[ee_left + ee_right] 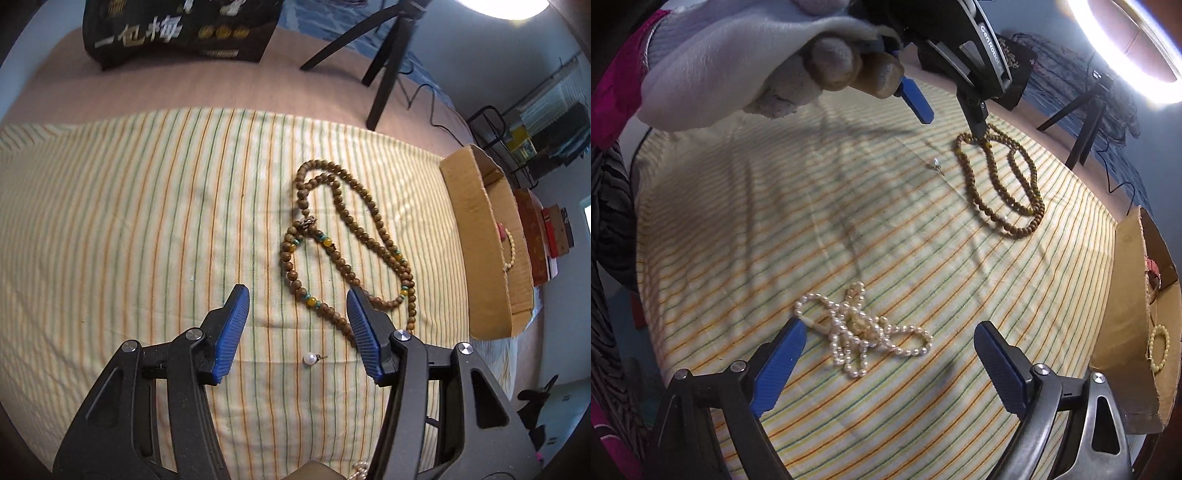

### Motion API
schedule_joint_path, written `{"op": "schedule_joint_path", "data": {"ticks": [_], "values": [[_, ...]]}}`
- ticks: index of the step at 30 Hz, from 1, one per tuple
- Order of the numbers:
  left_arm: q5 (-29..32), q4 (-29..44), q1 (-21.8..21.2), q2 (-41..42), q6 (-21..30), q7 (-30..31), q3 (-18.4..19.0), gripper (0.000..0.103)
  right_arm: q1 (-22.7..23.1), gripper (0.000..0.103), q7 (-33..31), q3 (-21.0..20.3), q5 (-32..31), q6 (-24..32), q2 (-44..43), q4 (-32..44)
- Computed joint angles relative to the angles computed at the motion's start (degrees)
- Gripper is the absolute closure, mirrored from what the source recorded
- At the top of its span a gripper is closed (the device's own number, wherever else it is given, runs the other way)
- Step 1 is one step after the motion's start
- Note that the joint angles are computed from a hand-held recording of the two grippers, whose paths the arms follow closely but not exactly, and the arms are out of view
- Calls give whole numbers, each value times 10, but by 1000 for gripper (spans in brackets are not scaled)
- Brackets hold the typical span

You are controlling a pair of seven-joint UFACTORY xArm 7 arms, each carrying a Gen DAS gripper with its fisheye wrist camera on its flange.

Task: Organize jewelry
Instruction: 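Grasp the wooden bead necklace with the left tool while the right tool grasps the pearl strand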

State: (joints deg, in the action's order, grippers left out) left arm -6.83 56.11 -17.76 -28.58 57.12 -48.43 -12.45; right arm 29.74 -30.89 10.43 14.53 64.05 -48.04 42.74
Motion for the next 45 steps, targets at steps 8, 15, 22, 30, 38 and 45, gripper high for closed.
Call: {"op": "schedule_joint_path", "data": {"ticks": [8,15,22,30,38,45], "values": [[-20,-5,-3,25,-26,-4,7,47,-15,20,34,11,-8,-42,19,-2],[-13,14,-1,58,-48,-19,4,39,-29,21,66,1,-22,-43,46,13],[13,49,-1,104,-63,-48,-4,33,-41,24,79,-6,-31,-38,64,27],[62,101,-8,157,-52,-85,-14,32,-46,24,77,-11,-35,-41,77,32],[152,202,-35,243,34,-115,-23,29,-53,25,68,-19,-32,-46,87,35],[247,282,-83,310,125,-125,-16,40,-55,24,68,-17,-32,-47,85,33]]}}
